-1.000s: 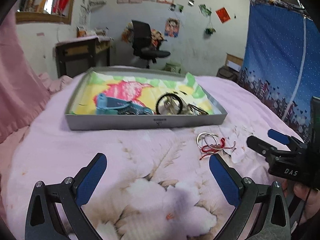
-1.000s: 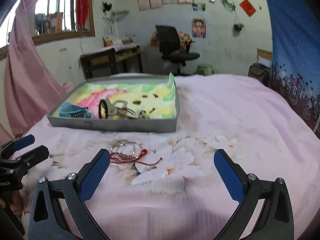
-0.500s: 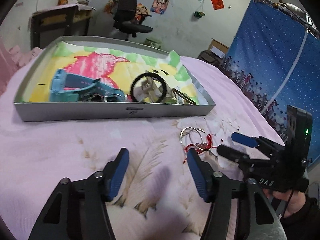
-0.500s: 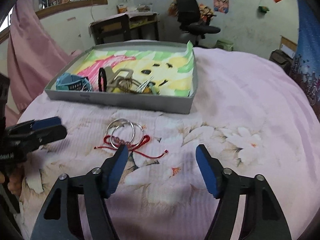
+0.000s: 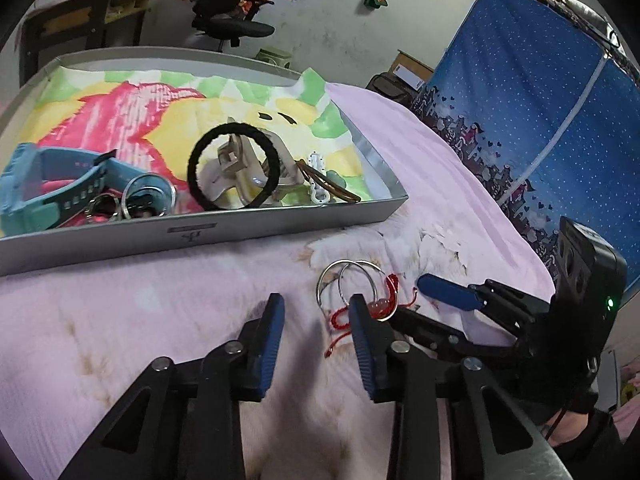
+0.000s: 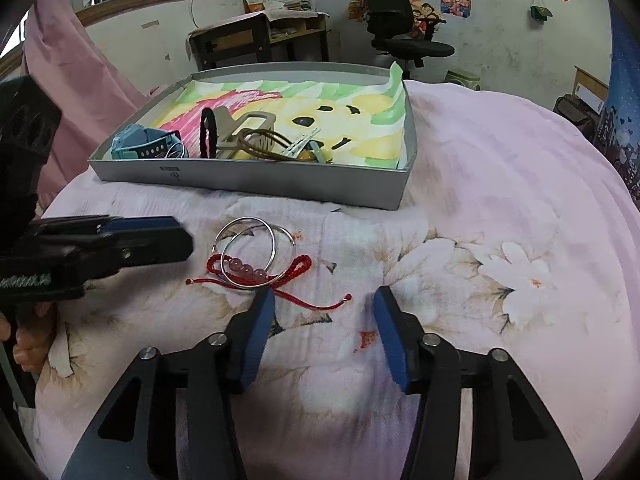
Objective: Organize jewelry
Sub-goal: 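Grasp the red-string bracelet with silver bangles using both grippers, then carry the red-string bracelet with both grippers into the gray tray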
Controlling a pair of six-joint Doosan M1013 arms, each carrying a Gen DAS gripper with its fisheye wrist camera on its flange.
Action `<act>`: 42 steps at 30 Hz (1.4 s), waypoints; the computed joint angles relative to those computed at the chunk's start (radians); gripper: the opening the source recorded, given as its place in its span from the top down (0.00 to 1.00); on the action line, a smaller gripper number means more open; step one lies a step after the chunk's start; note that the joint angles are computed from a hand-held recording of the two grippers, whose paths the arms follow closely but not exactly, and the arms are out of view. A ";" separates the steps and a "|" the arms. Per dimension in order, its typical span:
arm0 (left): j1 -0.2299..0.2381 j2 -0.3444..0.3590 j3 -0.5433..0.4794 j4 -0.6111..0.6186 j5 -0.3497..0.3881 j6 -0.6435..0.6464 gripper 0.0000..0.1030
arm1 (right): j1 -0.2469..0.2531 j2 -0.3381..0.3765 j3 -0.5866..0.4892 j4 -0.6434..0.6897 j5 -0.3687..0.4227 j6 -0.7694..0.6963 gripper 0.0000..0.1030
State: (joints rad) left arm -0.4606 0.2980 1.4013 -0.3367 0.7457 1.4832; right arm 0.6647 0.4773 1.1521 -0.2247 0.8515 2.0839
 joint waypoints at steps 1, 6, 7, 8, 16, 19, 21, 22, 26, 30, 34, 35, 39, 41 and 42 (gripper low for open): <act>0.000 0.006 -0.008 -0.006 0.010 0.005 0.71 | -0.001 0.000 0.001 0.003 -0.003 0.001 0.57; 0.002 0.040 -0.047 -0.028 0.059 0.023 0.77 | -0.004 0.003 0.000 0.016 -0.010 -0.005 0.61; 0.003 0.047 -0.055 -0.036 0.071 0.023 0.81 | -0.004 0.005 -0.001 0.015 -0.010 -0.005 0.62; 0.005 0.051 -0.059 -0.041 0.078 0.021 0.83 | -0.004 0.006 -0.002 0.015 -0.010 -0.006 0.62; 0.014 0.046 -0.034 -0.083 0.049 0.005 0.96 | 0.000 0.009 -0.004 0.026 -0.015 -0.034 0.81; 0.016 0.030 -0.007 -0.083 0.013 -0.020 0.96 | 0.002 0.006 0.000 0.027 -0.023 -0.036 0.90; 0.017 0.018 0.011 -0.078 -0.011 -0.038 0.96 | 0.003 0.003 0.005 0.025 -0.031 -0.036 0.95; 0.018 0.011 0.023 -0.076 -0.025 -0.046 0.96 | 0.003 0.001 0.009 0.024 -0.037 -0.035 0.96; 0.018 -0.015 0.059 -0.038 -0.081 -0.106 0.97 | 0.003 -0.018 0.040 0.007 -0.088 0.002 0.97; 0.020 -0.038 0.094 -0.026 -0.125 -0.141 0.97 | 0.006 -0.035 0.065 -0.040 -0.124 0.061 0.97; 0.018 -0.048 0.108 0.003 -0.153 -0.176 0.97 | 0.008 -0.043 0.079 -0.074 -0.143 0.108 0.97; 0.017 -0.053 0.114 0.012 -0.162 -0.186 0.97 | 0.007 -0.044 0.081 -0.076 -0.147 0.116 0.97; 0.013 -0.076 0.142 0.061 -0.213 -0.244 0.97 | 0.007 -0.053 0.096 -0.092 -0.177 0.142 0.97; 0.009 -0.089 0.157 0.111 -0.240 -0.299 0.97 | 0.012 -0.057 0.101 -0.121 -0.184 0.166 0.97; 0.007 -0.097 0.165 0.131 -0.255 -0.320 0.97 | 0.013 -0.059 0.103 -0.135 -0.185 0.179 0.97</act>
State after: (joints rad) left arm -0.4534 0.2011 1.5659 -0.2059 0.4907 1.1631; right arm 0.6781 0.4184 1.2554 -0.3595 0.6664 2.2629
